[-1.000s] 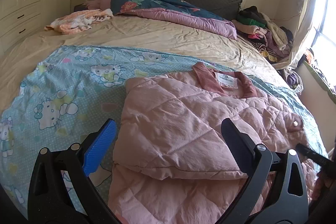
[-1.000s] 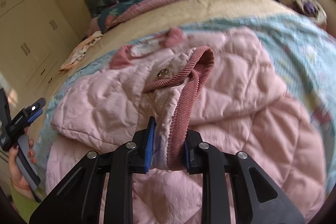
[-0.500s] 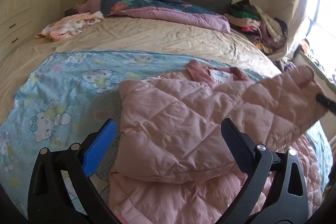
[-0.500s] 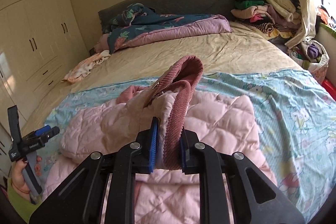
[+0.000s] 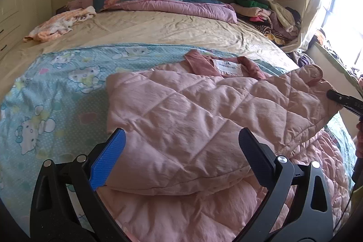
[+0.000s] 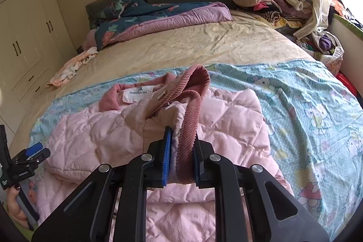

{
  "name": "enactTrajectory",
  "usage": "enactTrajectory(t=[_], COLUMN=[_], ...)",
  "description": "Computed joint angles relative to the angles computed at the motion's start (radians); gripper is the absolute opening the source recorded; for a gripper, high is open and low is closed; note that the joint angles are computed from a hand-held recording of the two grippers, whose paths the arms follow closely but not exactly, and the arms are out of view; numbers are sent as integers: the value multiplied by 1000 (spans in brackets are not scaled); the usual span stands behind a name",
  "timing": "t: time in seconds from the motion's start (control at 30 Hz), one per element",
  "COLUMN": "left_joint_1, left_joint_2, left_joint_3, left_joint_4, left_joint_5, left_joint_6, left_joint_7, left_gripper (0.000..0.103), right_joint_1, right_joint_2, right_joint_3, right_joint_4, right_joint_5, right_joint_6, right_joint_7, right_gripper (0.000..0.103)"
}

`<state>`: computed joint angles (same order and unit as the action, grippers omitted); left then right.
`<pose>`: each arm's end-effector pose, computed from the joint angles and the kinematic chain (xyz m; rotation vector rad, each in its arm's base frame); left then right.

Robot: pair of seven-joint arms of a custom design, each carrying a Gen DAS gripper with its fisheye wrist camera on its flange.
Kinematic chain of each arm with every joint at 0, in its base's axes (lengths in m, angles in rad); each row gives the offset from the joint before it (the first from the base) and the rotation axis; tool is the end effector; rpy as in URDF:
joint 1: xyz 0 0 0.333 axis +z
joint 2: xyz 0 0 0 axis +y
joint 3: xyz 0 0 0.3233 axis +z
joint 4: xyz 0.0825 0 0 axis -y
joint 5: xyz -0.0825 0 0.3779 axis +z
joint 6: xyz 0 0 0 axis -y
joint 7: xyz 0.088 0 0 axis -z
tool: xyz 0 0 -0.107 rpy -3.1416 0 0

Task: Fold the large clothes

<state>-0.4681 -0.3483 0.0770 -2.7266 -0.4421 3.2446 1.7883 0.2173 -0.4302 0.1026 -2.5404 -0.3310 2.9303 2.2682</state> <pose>0.4047 -0.1204 0.4387 -1.6699 1.9239 -1.0211 0.4136 0.1631 0.5244 -1.6171 1.7412 -0.5686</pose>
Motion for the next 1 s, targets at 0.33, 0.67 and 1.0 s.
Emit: enactTrajectory(t=[0.33,0.67,1.0], left_joint_1=[68,-141,-174], left_joint_2=[78,124,126], left_joint_3=[-82,116,131], left_joint_4=[23,43,60], left_joint_5=[12,-111,-239], left_joint_6=[-20,-15,-25], left_joint_7=[-14,99,204], left_gripper=[90,92,92], right_joint_1=[12,37,155], right_joint_2=[19,-15,151], right_joint_3=[-19,1,0], right_joint_4=[-1,5,126], right_joint_5=[38,-4,104], right_joint_6=[-22,-16,-72], right_joint_7=[0,-26,-156], right_gripper=[27,47,51])
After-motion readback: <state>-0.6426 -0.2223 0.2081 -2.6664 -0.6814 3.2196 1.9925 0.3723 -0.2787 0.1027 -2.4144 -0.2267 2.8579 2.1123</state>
